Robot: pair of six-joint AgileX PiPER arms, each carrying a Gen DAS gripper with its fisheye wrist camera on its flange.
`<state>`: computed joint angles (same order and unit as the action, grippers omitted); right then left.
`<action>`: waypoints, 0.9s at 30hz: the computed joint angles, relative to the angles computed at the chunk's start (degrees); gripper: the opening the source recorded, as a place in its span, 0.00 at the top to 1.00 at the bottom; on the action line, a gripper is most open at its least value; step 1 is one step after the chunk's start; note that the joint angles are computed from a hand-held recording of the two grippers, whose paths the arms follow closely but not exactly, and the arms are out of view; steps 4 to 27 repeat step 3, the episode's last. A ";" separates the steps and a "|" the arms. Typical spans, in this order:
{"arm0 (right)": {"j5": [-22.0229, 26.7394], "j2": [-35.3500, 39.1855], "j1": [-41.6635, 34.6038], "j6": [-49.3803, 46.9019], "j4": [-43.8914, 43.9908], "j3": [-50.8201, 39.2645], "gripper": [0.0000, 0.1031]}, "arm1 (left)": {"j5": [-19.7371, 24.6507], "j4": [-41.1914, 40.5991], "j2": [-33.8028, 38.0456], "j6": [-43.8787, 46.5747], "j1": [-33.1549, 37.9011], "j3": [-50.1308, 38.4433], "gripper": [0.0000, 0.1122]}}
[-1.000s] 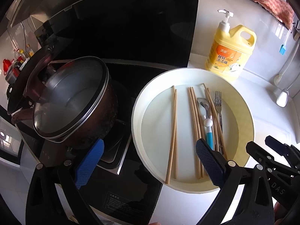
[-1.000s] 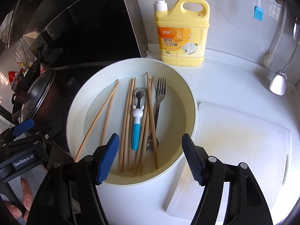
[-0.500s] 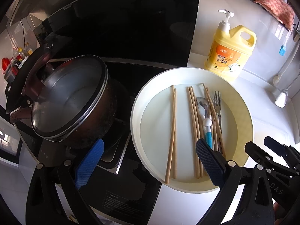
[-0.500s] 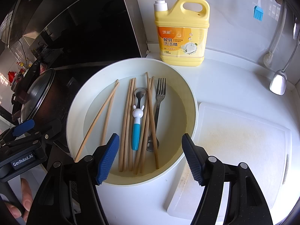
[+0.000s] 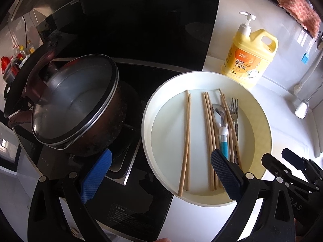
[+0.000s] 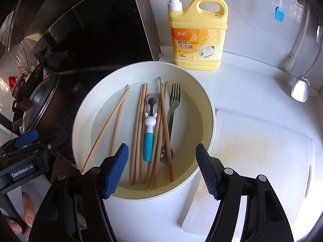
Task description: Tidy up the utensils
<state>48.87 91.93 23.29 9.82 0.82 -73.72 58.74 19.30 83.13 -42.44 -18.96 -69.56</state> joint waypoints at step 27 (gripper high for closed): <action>0.02 0.23 0.49 0.44 -0.16 -0.25 0.36 | 0.15 0.70 -0.24 -0.59 -0.40 0.26 0.14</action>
